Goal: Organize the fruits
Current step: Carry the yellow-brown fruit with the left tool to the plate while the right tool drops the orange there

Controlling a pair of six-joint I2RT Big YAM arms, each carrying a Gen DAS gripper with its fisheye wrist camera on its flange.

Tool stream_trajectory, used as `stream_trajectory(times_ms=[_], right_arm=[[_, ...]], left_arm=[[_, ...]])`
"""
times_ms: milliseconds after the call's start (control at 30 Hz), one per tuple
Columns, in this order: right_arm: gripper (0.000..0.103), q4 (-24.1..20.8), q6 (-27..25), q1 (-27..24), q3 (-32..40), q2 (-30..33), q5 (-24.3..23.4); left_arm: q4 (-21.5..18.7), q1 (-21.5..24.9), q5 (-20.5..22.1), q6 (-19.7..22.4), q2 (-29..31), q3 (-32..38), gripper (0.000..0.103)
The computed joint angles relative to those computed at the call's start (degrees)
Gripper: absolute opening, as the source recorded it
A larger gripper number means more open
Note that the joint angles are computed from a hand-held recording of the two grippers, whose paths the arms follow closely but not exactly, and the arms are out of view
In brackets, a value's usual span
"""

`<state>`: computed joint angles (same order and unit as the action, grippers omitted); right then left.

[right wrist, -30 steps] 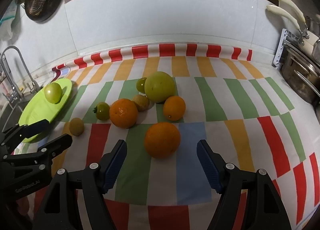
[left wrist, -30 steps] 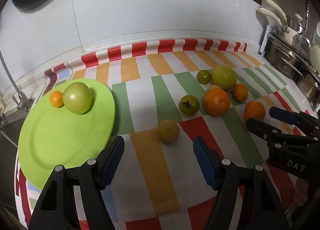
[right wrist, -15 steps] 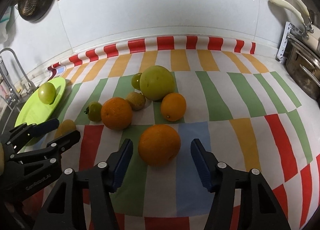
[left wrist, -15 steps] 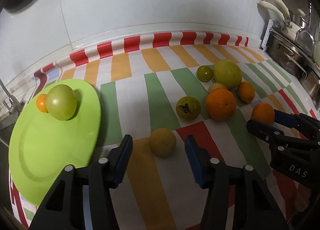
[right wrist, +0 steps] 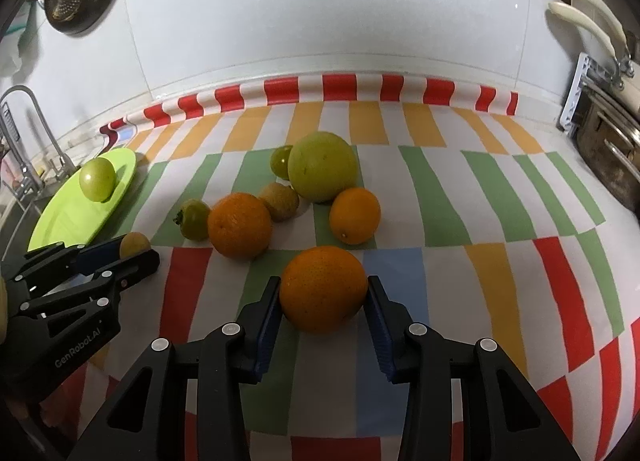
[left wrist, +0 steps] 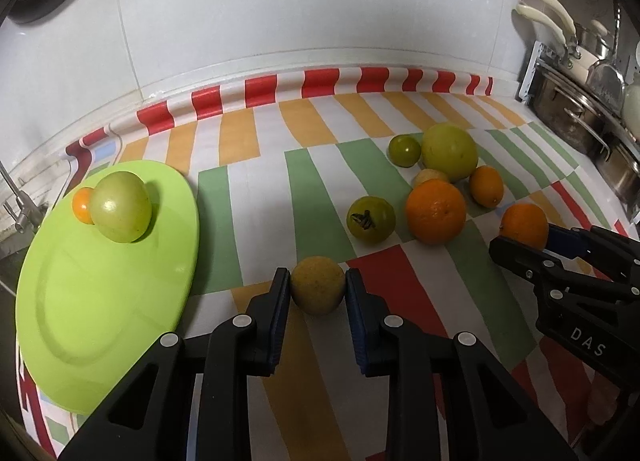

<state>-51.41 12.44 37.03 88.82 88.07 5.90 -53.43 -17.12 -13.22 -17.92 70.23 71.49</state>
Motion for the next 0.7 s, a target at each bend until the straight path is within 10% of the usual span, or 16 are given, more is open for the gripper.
stream_trajectory(times_ms=[700], right_arm=[[0.042, 2.02, -1.9, 4.07, -0.78, -5.66, 0.36]], left_arm=[[-2.15, -3.19, -5.14, -4.16, -9.67, -1.69, 0.028]])
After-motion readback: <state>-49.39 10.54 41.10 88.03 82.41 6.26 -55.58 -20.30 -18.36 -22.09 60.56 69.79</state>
